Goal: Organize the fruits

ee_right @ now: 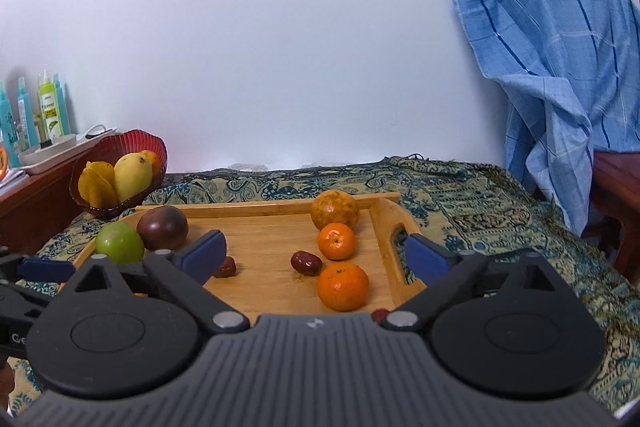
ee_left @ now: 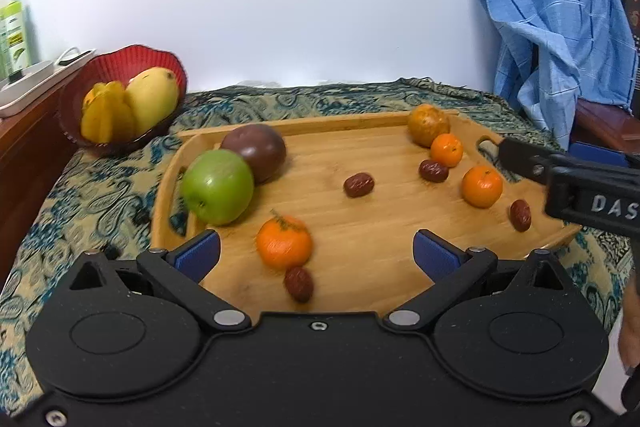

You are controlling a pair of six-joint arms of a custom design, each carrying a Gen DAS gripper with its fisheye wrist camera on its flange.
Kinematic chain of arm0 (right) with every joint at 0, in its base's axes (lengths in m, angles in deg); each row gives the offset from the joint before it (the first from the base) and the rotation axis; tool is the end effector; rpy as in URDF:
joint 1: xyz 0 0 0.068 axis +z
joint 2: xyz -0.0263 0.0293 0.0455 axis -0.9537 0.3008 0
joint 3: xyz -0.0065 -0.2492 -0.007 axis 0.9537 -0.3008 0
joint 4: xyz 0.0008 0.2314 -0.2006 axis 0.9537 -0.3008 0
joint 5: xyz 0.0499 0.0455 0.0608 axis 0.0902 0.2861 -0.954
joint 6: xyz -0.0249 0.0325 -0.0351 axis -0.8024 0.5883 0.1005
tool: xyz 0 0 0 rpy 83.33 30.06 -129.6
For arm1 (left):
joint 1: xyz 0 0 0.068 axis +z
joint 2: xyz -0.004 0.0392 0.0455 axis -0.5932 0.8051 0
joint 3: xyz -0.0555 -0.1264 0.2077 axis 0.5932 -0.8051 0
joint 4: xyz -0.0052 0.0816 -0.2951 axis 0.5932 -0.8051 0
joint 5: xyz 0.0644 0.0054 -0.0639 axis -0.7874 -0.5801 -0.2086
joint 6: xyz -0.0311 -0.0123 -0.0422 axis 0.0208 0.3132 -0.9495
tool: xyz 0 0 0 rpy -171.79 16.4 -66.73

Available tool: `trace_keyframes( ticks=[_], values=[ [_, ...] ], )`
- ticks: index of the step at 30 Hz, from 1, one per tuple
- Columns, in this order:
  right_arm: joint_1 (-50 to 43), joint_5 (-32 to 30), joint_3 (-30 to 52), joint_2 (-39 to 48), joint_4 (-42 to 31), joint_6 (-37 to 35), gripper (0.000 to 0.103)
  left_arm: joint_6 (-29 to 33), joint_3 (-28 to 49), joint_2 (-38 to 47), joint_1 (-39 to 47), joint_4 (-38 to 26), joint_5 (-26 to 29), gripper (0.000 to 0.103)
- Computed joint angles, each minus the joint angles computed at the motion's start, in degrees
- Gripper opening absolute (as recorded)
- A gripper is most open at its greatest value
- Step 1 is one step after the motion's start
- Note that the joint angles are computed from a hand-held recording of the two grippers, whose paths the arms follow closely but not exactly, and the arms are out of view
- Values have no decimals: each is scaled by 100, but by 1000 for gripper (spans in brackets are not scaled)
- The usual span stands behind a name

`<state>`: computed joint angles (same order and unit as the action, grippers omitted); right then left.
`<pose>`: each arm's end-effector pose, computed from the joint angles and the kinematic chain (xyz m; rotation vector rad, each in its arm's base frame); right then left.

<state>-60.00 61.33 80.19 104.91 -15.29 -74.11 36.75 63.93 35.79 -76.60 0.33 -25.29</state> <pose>0.2843 0.0689 0.0304 -0.2815 1.9531 0.3232 0.2349 -0.1692 0.0354 -0.2345 2.1905 0.0995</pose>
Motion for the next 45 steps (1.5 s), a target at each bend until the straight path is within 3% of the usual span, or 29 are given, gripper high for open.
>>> trace_keyframes(
  ticks=[15, 26, 45],
  values=[
    [-38, 283, -884, 188, 838, -228, 103, -1076, -370, 73, -656, -258, -256, 103],
    [-40, 342, -1174, 851, 1476, -457, 103, -1586, -370, 398, -993, -367, -266, 103],
    [316, 840, -759, 1580, 1351, -769, 103, -1809, 189, 1188, -1008, -685, -249, 103]
  ],
)
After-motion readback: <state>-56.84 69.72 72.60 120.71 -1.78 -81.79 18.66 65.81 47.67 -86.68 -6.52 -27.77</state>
